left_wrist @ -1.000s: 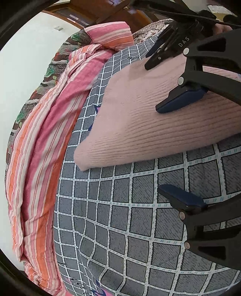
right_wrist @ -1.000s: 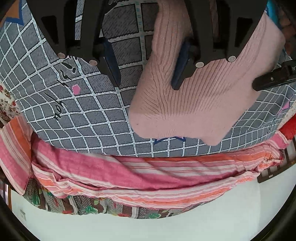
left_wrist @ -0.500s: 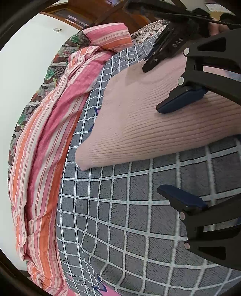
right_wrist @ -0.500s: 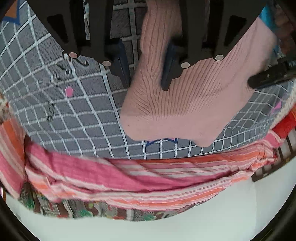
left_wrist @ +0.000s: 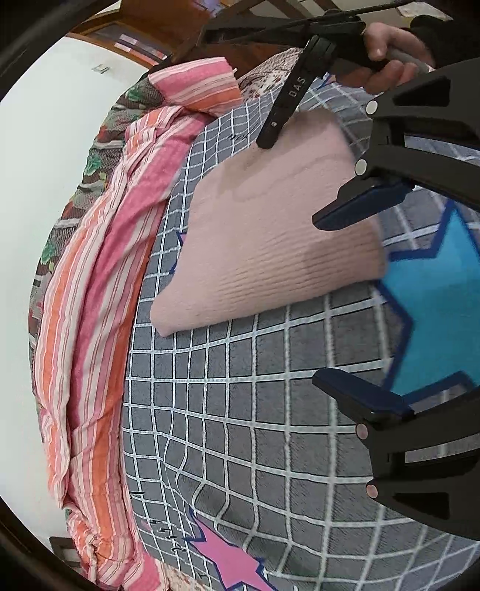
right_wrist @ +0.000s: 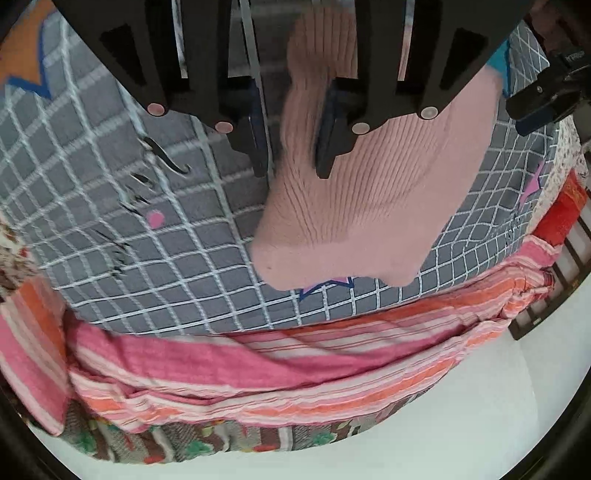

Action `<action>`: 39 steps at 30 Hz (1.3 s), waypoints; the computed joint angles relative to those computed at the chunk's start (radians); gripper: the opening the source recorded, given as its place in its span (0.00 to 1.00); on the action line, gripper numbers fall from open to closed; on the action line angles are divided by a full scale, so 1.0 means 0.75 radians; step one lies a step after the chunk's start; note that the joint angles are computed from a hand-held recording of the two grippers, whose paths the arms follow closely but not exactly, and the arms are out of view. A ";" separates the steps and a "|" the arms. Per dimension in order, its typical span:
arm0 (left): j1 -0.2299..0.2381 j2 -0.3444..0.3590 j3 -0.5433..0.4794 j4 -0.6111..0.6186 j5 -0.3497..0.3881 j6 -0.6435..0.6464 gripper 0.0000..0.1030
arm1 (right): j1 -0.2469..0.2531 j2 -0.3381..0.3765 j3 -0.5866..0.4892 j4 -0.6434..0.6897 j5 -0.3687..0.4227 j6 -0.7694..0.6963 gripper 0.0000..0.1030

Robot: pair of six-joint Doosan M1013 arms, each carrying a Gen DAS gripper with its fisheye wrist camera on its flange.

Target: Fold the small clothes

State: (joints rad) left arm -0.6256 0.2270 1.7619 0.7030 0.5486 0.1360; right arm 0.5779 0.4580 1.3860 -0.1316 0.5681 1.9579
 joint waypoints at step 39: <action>-0.320 -0.124 -0.132 0.223 0.629 -0.091 0.78 | 0.130 -0.395 0.244 -0.500 0.141 0.368 0.89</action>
State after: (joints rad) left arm -0.8654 0.1340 1.6631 0.8701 1.0200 0.0678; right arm 0.6755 0.1620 1.5687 -0.5066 0.6737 2.2336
